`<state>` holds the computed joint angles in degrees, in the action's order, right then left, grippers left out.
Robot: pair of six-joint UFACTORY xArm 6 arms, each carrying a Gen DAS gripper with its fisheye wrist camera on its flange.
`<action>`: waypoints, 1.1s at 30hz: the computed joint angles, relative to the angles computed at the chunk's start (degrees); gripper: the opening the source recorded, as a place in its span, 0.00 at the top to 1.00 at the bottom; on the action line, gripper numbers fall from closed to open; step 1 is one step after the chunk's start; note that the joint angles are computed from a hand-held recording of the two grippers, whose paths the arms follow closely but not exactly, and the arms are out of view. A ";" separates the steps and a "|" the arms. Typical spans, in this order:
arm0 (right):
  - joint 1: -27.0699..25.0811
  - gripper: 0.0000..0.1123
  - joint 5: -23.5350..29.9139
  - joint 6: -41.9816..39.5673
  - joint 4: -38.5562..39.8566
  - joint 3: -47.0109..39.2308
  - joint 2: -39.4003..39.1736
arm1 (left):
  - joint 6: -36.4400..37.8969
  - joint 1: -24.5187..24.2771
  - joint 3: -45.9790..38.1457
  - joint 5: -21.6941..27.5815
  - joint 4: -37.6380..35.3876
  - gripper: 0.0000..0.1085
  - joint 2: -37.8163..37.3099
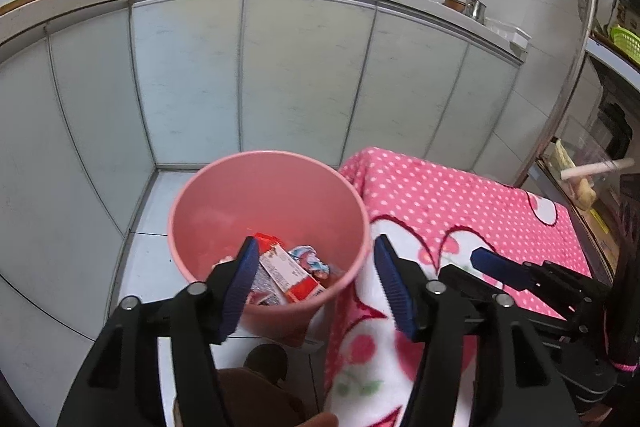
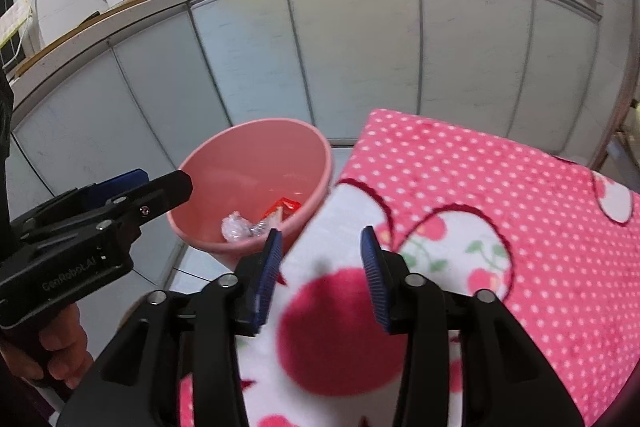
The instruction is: Collect trash
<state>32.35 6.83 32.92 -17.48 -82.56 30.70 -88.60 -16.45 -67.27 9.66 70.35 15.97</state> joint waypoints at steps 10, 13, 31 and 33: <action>-3.52 0.44 -3.44 19.59 -19.97 8.23 -6.22 | 2.04 -3.97 -0.86 2.17 -1.31 0.44 0.48; -4.40 0.43 -3.21 26.89 -27.75 9.59 -7.85 | 1.61 -5.04 -1.07 2.63 -1.17 0.44 0.52; -6.80 0.32 0.54 46.62 -46.64 15.58 -14.20 | 1.24 -9.26 -2.06 5.09 -1.34 0.44 1.18; -6.57 0.32 0.96 46.61 -46.70 15.47 -14.30 | 0.02 -9.65 -2.03 6.06 0.24 0.44 0.92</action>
<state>25.78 7.79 79.53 -64.19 -67.09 16.40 -88.58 -26.10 -69.30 15.72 70.59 16.89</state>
